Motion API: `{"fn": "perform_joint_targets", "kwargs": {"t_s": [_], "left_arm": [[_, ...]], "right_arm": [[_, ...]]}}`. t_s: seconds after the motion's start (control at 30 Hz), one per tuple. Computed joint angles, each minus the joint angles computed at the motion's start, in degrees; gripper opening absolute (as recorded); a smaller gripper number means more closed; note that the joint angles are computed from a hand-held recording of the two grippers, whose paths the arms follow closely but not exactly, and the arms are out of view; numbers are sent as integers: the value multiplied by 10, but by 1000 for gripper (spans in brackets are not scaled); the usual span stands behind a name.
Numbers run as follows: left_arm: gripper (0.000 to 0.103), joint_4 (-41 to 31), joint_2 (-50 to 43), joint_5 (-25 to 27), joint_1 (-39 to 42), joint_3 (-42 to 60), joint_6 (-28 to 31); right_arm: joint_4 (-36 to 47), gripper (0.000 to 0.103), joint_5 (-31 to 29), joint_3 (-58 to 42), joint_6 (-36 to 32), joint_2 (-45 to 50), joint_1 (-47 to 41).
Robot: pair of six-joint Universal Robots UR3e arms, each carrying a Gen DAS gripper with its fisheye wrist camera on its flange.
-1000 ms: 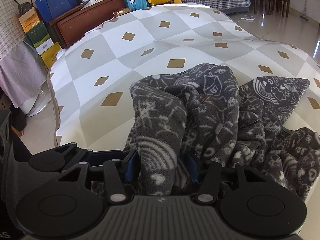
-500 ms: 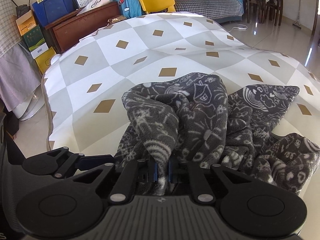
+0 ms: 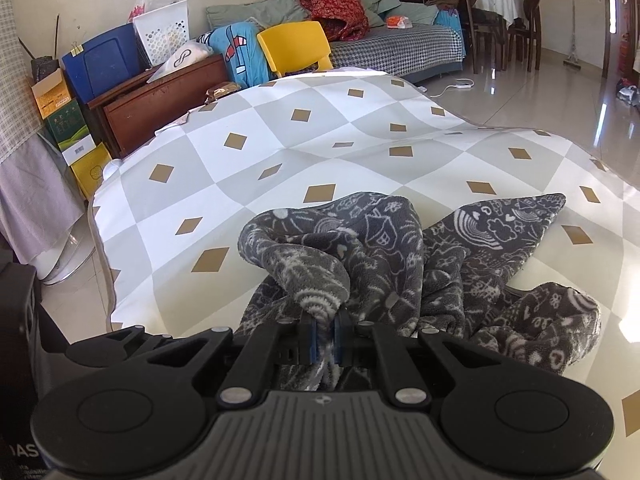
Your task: Fold clothes
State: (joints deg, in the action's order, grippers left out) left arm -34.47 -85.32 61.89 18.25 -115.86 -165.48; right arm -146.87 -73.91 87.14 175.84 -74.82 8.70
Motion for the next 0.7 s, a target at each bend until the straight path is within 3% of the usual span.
{"fn": "perform_joint_targets", "kwargs": {"t_s": [0.27, 0.57, 0.6, 0.7], "left_arm": [[103, 2, 15, -2, 2, -8, -4], [103, 12, 10, 4, -15, -14, -4], [103, 11, 11, 2, -14, -15, -5], [103, 10, 10, -9, -4, -14, -4]], "right_arm": [[-59, 4, -3, 79, 31, -83, -41], [-3, 5, 21, 122, 30, -150, -111], [3, 6, 25, 124, 25, -152, -112], [1, 23, 46, 130, 22, -149, -112]]}}
